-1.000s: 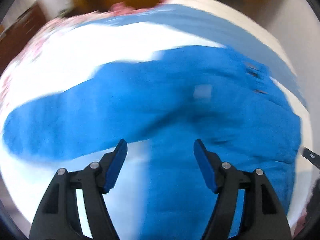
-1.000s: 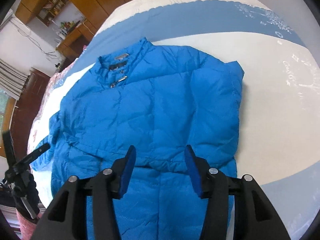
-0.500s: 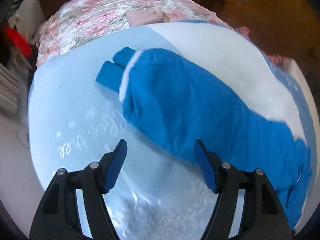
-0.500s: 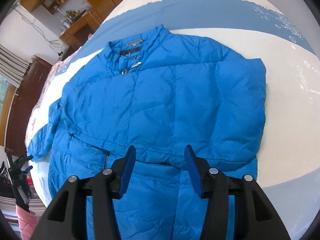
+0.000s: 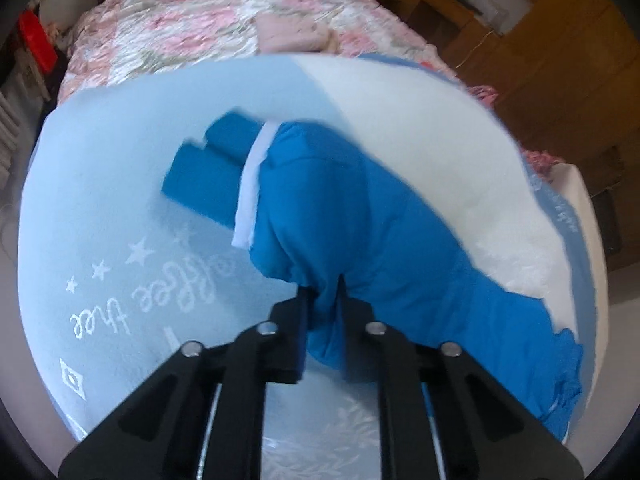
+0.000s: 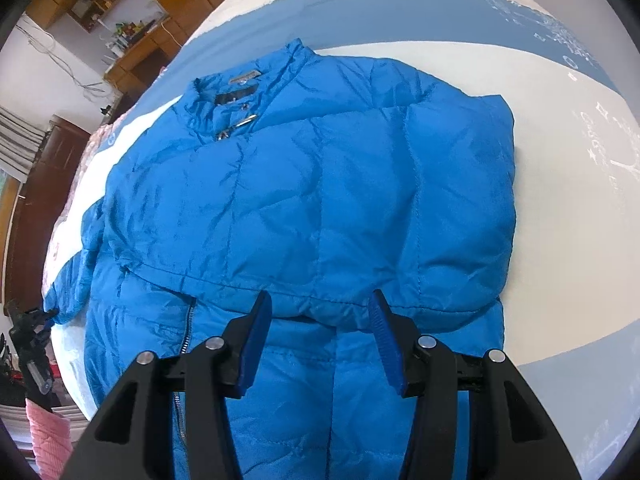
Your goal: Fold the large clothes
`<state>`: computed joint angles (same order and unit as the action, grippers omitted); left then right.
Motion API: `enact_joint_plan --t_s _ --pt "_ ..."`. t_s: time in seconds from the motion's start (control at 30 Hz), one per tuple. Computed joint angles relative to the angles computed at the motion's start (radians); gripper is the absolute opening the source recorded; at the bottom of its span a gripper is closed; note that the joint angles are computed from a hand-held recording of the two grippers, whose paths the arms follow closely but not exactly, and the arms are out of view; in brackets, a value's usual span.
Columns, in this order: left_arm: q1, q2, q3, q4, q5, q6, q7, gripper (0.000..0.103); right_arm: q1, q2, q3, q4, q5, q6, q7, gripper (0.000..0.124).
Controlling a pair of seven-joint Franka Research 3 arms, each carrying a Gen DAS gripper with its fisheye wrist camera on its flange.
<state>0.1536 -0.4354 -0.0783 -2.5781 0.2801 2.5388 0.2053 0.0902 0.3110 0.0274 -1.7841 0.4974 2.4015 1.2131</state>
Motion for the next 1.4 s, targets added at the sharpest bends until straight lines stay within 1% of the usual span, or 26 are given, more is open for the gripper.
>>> enact_joint_plan --t_s 0.1,0.2,0.3,0.37,0.5,0.53,0.63,0.7,0.8,0.9,1.0,1.03,1.13,1.23,1.27,1.33,1.37,1.4 --pt "0.009 -0.025 -0.033 0.016 0.055 0.03 -0.026 0.005 -0.005 -0.007 0.0 -0.007 0.01 0.003 -0.009 0.051" --pt "0.008 -0.028 -0.053 0.047 0.095 0.059 -0.038 0.005 -0.01 -0.02 -0.001 -0.019 0.021 0.009 -0.018 0.051" --pt "-0.005 0.003 -0.089 0.125 0.149 0.058 -0.041 0.005 -0.016 -0.033 -0.004 -0.033 0.032 0.014 -0.027 0.051" --pt "-0.024 0.049 -0.113 0.202 0.187 0.058 -0.031 0.004 -0.021 -0.044 -0.005 -0.045 0.044 0.017 -0.038 0.051" --pt "-0.08 0.153 -0.135 0.34 0.24 0.081 -0.003 0.004 -0.029 -0.068 -0.009 -0.071 0.066 0.026 -0.058 0.051" --pt "-0.101 0.2 -0.145 0.397 0.256 0.091 0.013 0.004 -0.03 -0.07 -0.01 -0.073 0.069 0.026 -0.059 0.051" --pt "-0.164 0.31 -0.15 0.521 0.272 0.121 0.064 0.004 -0.036 -0.079 -0.015 -0.086 0.081 0.029 -0.066 0.051" --pt "-0.206 0.373 -0.145 0.59 0.263 0.135 0.104 0.004 -0.038 -0.084 -0.017 -0.094 0.088 0.031 -0.069 0.051" --pt "-0.277 0.513 -0.149 0.743 0.244 0.132 0.194 0.004 -0.043 -0.09 -0.021 -0.105 0.098 0.035 -0.074 0.051" --pt "-0.333 0.603 -0.14 0.832 0.222 0.141 0.251 0.004 -0.047 -0.093 -0.024 -0.112 0.102 0.037 -0.077 0.051" --pt "-0.381 0.718 -0.147 0.948 0.165 0.149 0.35 0.004 -0.05 -0.093 -0.026 -0.116 0.104 0.038 -0.078 0.051" --pt "-0.397 0.739 -0.144 0.967 0.156 0.148 0.368 0.004 -0.05 -0.093 -0.026 -0.117 0.104 0.039 -0.078 0.051" --pt "-0.422 0.821 -0.155 1.039 0.084 0.139 0.456 0.004 -0.054 -0.094 -0.027 -0.123 0.11 0.042 -0.083 0.051" --pt "-0.445 0.925 -0.18 1.144 0.005 0.101 0.555 0.004 -0.056 -0.094 -0.029 -0.125 0.113 0.042 -0.081 0.051" --pt "-0.444 0.938 -0.184 1.151 -0.02 0.099 0.583 0.004 -0.057 -0.091 -0.029 -0.121 0.114 0.041 -0.08 0.051" --pt "-0.43 0.995 -0.222 1.206 -0.094 0.055 0.686 0.007 -0.058 -0.088 -0.028 -0.116 0.115 0.036 -0.08 0.051" --pt "-0.42 1.002 -0.233 1.211 -0.127 0.032 0.73 0.013 -0.058 -0.087 -0.027 -0.113 0.115 0.035 -0.08 0.051" --pt "-0.411 1.009 -0.244 1.212 -0.161 0.014 0.772 0.014 -0.057 -0.085 -0.027 -0.109 0.113 0.035 -0.079 0.051"
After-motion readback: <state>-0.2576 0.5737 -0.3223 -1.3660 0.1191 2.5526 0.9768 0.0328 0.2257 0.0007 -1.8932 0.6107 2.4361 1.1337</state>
